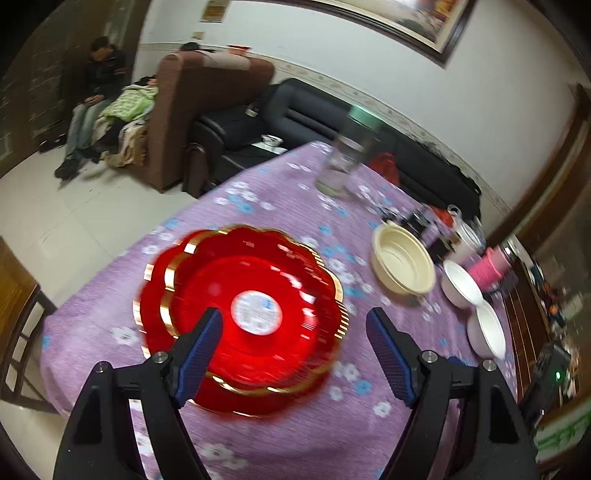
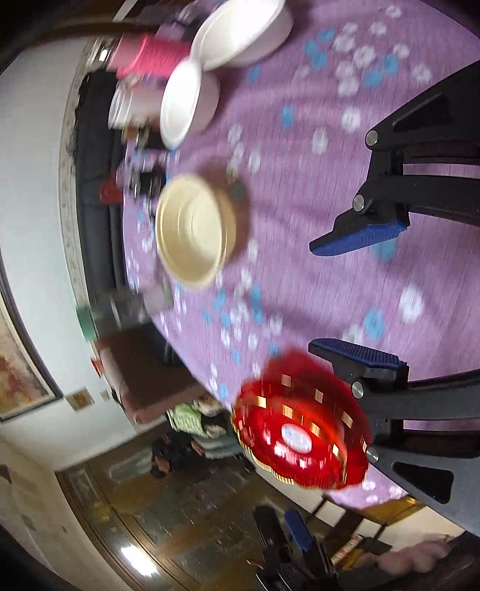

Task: Organize plates and bowls
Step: 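Open both grippers and lift them away from the stacked plates, then move the right gripper to a white paper bowl and grip its rim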

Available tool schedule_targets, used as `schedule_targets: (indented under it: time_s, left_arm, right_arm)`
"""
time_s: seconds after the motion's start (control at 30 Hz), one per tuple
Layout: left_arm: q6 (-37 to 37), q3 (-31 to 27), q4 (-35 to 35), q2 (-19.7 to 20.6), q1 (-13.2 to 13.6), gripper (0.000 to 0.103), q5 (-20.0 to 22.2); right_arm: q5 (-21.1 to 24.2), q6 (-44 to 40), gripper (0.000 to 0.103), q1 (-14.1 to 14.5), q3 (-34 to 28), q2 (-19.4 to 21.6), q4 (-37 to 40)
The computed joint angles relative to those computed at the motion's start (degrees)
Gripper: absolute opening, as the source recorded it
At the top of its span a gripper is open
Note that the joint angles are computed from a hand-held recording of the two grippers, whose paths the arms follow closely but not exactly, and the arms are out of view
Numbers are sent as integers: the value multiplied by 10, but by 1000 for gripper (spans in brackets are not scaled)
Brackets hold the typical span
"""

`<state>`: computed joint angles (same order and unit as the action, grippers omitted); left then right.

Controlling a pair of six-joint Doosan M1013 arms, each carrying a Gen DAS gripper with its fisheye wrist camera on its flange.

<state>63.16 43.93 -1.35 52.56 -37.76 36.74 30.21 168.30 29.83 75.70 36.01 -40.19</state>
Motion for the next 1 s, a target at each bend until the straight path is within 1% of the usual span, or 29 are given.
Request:
schedule_targets:
  time_s: [0.13, 0.2, 0.37, 0.57, 0.73, 0.87, 0.93, 1.0]
  left_arm:
    - [53, -18, -27, 10, -13, 80, 10]
    - [86, -31, -40, 17, -20, 80, 23]
    - [127, -49, -57, 28, -31, 80, 44]
    - [138, -67, -63, 40, -36, 80, 67]
    - [139, -76, -63, 47, -37, 80, 79]
    - [144, -95, -63, 59, -38, 80, 96]
    - [148, -103, -66, 63, -37, 80, 99]
    - [148, -107, -67, 65, -35, 80, 100]
  right_arm:
    - [0, 65, 51, -10, 38, -20, -29]
    - [-5, 98, 51, -17, 54, -28, -39]
    - [-15, 153, 51, -27, 77, -39, -63]
    - [-20, 154, 51, -31, 78, -38, -52]
    - [-31, 126, 51, -43, 60, -26, -11]
    - [-38, 107, 51, -51, 47, -16, 22]
    - [-38, 110, 51, -55, 45, -15, 27]
    - [-37, 127, 51, -59, 46, -18, 16]
